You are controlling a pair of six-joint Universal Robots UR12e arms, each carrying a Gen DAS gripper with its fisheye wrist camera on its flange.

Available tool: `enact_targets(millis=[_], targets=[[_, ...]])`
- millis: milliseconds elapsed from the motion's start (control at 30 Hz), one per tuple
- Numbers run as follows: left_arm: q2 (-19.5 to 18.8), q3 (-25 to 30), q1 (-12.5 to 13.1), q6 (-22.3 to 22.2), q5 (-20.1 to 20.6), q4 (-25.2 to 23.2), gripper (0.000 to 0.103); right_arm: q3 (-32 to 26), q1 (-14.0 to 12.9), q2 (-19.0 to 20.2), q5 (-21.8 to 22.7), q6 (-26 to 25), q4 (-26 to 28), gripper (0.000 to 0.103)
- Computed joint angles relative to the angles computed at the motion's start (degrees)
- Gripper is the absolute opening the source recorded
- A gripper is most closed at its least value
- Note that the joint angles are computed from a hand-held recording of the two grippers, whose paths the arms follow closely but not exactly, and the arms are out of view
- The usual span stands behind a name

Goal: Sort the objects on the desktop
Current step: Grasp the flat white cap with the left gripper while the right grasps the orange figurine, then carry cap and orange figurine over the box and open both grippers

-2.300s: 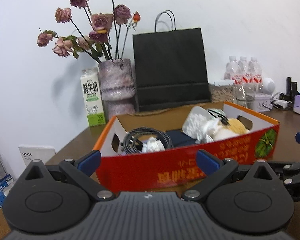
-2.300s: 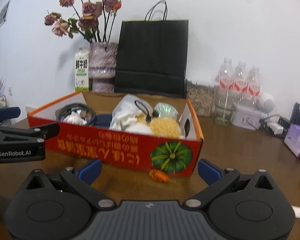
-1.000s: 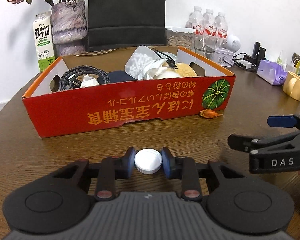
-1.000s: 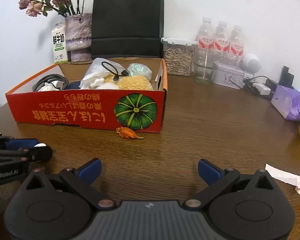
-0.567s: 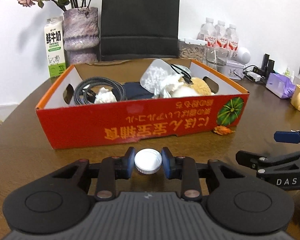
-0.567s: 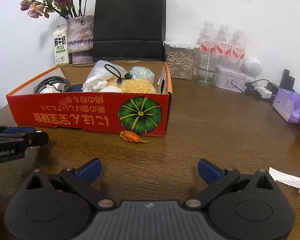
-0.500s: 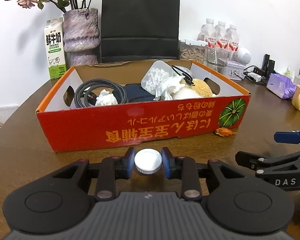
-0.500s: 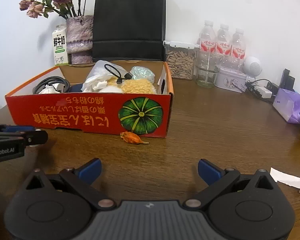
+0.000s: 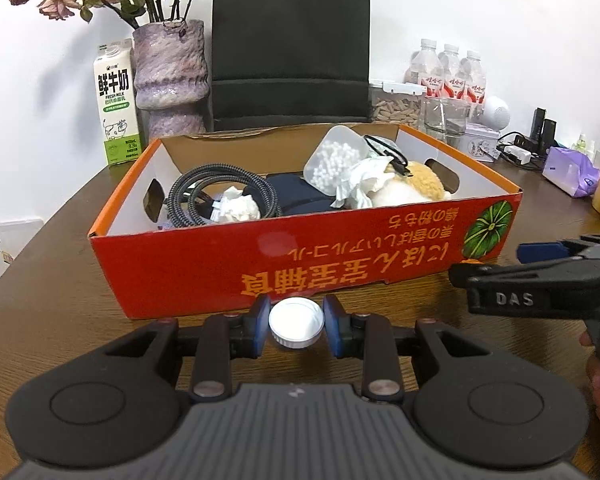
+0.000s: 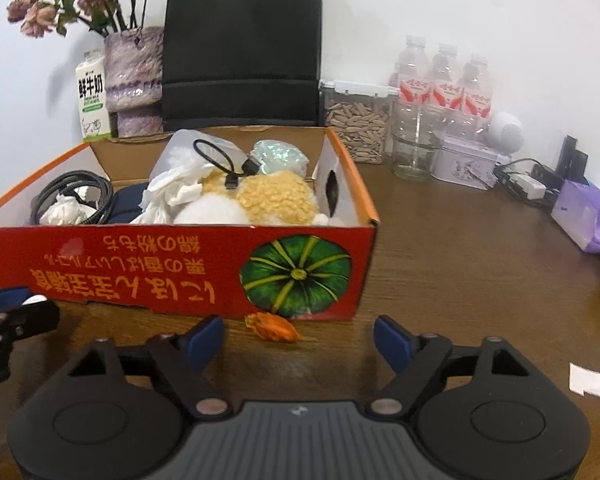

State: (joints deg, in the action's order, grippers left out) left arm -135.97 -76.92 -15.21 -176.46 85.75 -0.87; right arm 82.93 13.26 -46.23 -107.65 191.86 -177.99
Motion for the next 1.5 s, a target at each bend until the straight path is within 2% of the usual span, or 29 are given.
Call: enact_targets(millis=[167,233,267,733,1067,1300,1500], targets=[[0.21,-0.3,0.17,0.04,-0.34,-0.14,0.029,-1.3,-0.26,0.58,1.88,0.68,1.38,0.061],[0.26,-0.51,0.16,0.23,-0.51,0.28,0.029,-0.88,-0.46,0.41,3.1,0.59,0.65,0.047],[0.3,-0.63,0.13,0.34,-0.63,0.41,0.029,-0.72,-0.4,0.34,3.07,0.08,0.37,0.036],[0.74,-1.91,0.2,1.12,-1.7,3.08,0.029,3.08,-0.29,-1.61,5.92,-1.58,-4.88,0.036],[1.5,-3.26,0.19,0.33,-2.62,9.65,0.029,4.63,0.49,-2.29,6.19,-5.71,-14.19,0.036],[0.69,0.1,-0.09,-1.02,-0.21,12.06,0.029,1.71,0.61,-1.58,5.83,-8.52,-16.52,0.036],[-1.75,5.82,-0.68,-3.17,4.05,10.7,0.029,-2.51,0.12,0.25,6.34,-8.35,-15.8,0.036]])
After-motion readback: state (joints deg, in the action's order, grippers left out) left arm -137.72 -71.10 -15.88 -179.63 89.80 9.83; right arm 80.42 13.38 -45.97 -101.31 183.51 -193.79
